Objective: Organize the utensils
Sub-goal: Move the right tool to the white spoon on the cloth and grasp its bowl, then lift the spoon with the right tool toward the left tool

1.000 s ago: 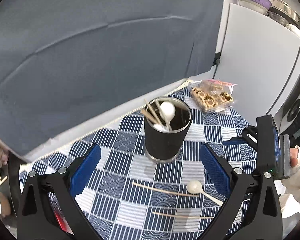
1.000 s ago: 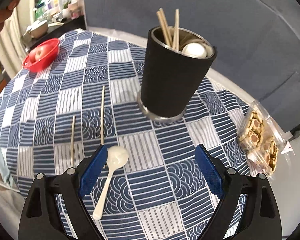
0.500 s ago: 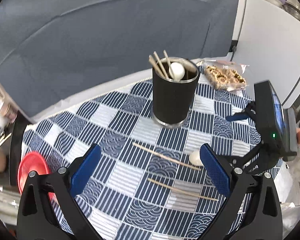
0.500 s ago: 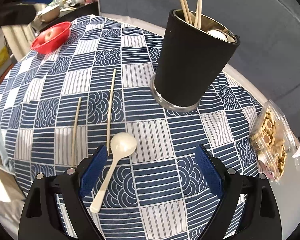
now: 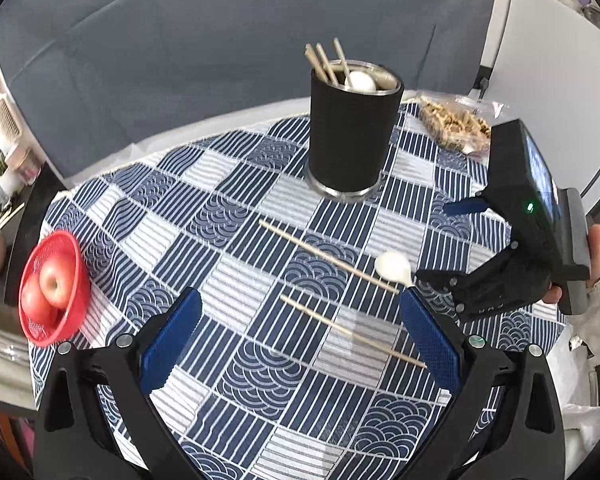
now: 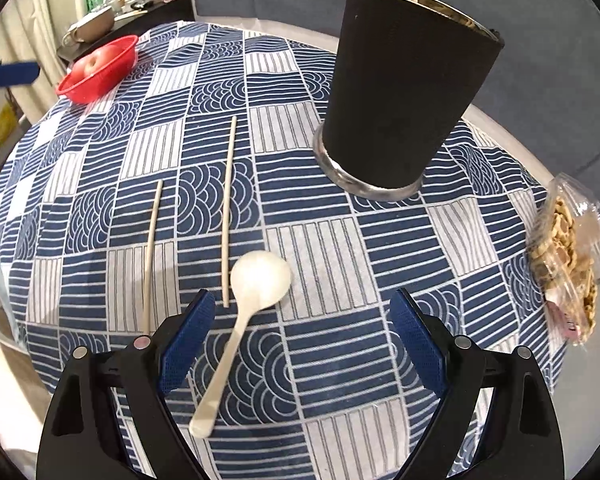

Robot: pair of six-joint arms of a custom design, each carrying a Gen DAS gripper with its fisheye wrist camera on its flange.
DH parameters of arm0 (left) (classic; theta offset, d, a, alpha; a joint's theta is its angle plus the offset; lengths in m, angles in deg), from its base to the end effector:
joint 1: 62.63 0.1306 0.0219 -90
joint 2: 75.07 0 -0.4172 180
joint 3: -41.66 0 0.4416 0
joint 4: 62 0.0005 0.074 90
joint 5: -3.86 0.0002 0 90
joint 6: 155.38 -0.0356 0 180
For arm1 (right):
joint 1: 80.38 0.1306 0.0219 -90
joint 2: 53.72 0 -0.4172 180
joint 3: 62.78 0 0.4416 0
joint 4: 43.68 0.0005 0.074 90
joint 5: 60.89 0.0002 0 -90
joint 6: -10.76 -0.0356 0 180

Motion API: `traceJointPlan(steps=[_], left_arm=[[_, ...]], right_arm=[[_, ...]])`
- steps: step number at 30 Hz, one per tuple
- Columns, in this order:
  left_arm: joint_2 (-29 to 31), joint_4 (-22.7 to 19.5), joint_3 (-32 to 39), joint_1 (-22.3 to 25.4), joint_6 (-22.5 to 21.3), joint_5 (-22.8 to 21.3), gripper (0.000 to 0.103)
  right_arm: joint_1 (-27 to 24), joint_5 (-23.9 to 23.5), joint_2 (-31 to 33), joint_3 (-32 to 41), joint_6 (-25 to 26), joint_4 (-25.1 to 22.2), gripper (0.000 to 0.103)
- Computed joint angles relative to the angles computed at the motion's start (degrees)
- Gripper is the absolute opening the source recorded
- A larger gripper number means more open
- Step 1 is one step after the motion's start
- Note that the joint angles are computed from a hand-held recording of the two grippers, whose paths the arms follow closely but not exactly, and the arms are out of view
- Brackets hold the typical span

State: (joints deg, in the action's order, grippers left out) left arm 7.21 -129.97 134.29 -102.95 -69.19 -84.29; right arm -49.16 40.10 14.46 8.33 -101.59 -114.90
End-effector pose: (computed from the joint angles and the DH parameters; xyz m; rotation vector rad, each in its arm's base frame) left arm 0.3487 -0.2981 0.5307 0.9884 2.4060 -0.2764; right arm 0.3014 0.1741 0.4392 -0.1602 2.7143 0.0015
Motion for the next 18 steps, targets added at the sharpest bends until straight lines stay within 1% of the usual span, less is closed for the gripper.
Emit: traceJointPlan(steps=[3,6,8,10,12,13,14,16,17,18], left_arm=[[-0.3,-0.2,-1.2,0.1,0.4,0.3,0.097],[-0.5,0.3,-2.1,0.1,1.3,0.6,0.097],[-0.1,0.2,-2.5,-0.1,2.0,0.1,0.097],[0.1,0.1,-2.9,-0.4,2.6,-0.5,0.097],[0.1,0.4,-3.4,-0.6,2.8,-0.1,0.097],[0.1,0.4,-3.7,-0.8,2.7,-0.2,0.097],[0.3,0.2,-3.8,-1.1,2.9,-1.2,0.097],[0.7,0.0,-4.3,-1.6,3.4,-1.7,0.097],[0.7,0.1,-4.6,-1.7,3.6,-1.5,0.097],[0.8,0.3,-4.9,-2.0,4.0,-1.3,0.097]], right_arm=[[0.0,0.2,0.4,-0.5,-0.1,1.2,0.084],[-0.9,-2.7,1.5,-0.6,-0.4,2.0,0.084],[-1.0,-3.3,2.7,-0.4,0.0,2.0,0.083],[-1.2,-4.4,3.9,-0.3,0.3,1.5,0.077],[-1.7,-7.3,4.7,-0.7,0.7,1.3,0.068],[-1.6,-7.5,5.1,-0.9,1.0,1.1,0.064],[-0.8,-5.9,4.7,-1.2,1.9,1.9,0.059],[-0.7,-6.4,4.2,-1.4,3.0,2.4,0.041],[-1.1,-6.9,4.1,-1.4,3.1,2.2,0.036],[-1.5,-7.7,3.8,-1.7,3.4,2.6,0.036]])
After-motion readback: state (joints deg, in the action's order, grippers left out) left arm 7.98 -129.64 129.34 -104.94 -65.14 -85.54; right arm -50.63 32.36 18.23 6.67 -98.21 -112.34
